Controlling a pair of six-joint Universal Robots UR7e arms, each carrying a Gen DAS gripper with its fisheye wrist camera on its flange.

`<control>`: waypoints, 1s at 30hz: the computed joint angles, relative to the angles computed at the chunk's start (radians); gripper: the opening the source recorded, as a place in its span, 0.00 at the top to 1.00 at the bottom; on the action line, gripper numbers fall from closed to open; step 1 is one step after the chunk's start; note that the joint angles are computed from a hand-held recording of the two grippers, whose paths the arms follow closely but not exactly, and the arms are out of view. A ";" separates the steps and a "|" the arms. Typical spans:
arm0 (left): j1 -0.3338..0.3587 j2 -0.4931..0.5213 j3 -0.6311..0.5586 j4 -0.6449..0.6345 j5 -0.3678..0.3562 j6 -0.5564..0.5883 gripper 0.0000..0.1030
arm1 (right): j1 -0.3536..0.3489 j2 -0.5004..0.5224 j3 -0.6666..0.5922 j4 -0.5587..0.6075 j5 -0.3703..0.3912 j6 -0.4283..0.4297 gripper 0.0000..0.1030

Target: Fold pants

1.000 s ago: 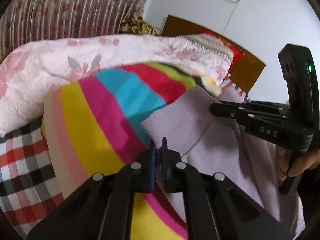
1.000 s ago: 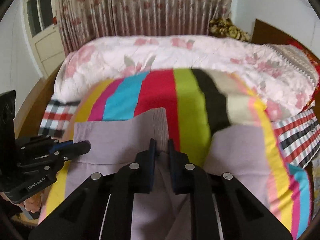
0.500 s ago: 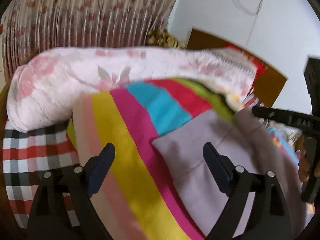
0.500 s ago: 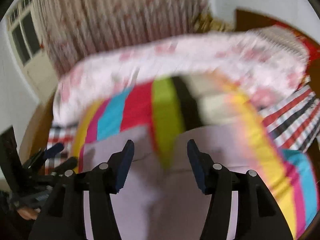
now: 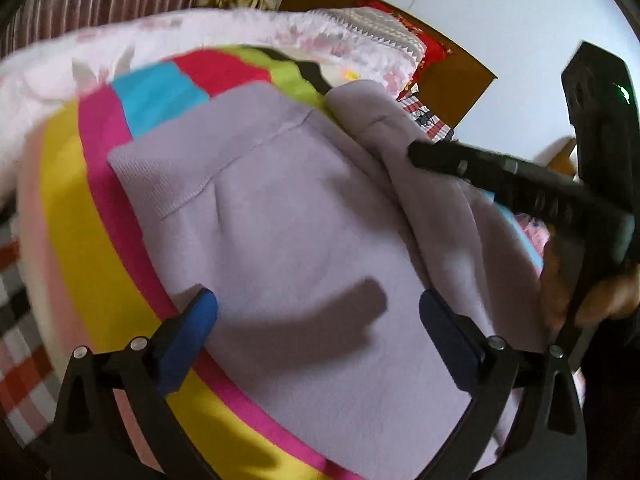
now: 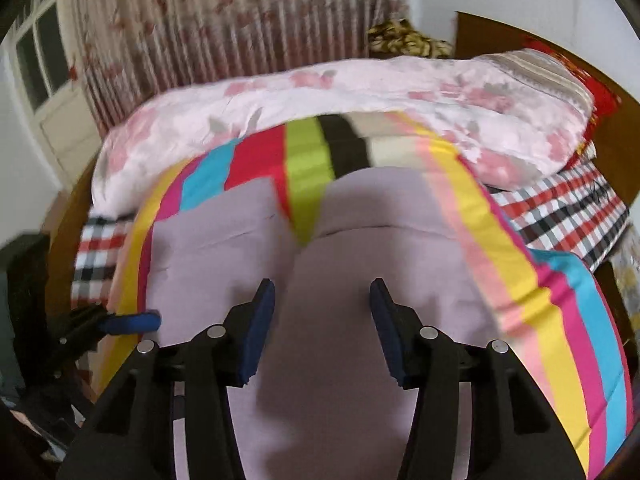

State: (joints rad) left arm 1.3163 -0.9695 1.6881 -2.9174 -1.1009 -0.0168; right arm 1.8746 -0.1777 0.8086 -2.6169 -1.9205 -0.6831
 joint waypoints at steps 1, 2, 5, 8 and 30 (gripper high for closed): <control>0.002 -0.001 -0.001 0.003 -0.009 -0.003 0.02 | 0.010 0.029 -0.029 0.007 -0.060 -0.015 0.52; 0.001 -0.002 0.003 -0.001 -0.006 0.000 0.02 | 0.013 0.042 -0.037 0.000 -0.091 -0.033 0.55; 0.004 -0.004 0.012 -0.016 -0.016 0.007 0.02 | 0.012 0.036 0.002 -0.071 -0.107 -0.075 0.84; 0.005 0.002 0.011 -0.020 -0.025 0.001 0.02 | -0.004 -0.019 0.050 -0.021 -0.012 0.019 0.81; 0.001 0.008 -0.004 -0.002 -0.001 0.013 0.02 | -0.099 -0.136 0.036 0.085 0.011 0.233 0.35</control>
State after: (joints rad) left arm 1.3170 -0.9614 1.6837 -2.9192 -1.1015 -0.0034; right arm 1.7754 -0.3133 0.8442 -2.5320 -1.9092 -0.4505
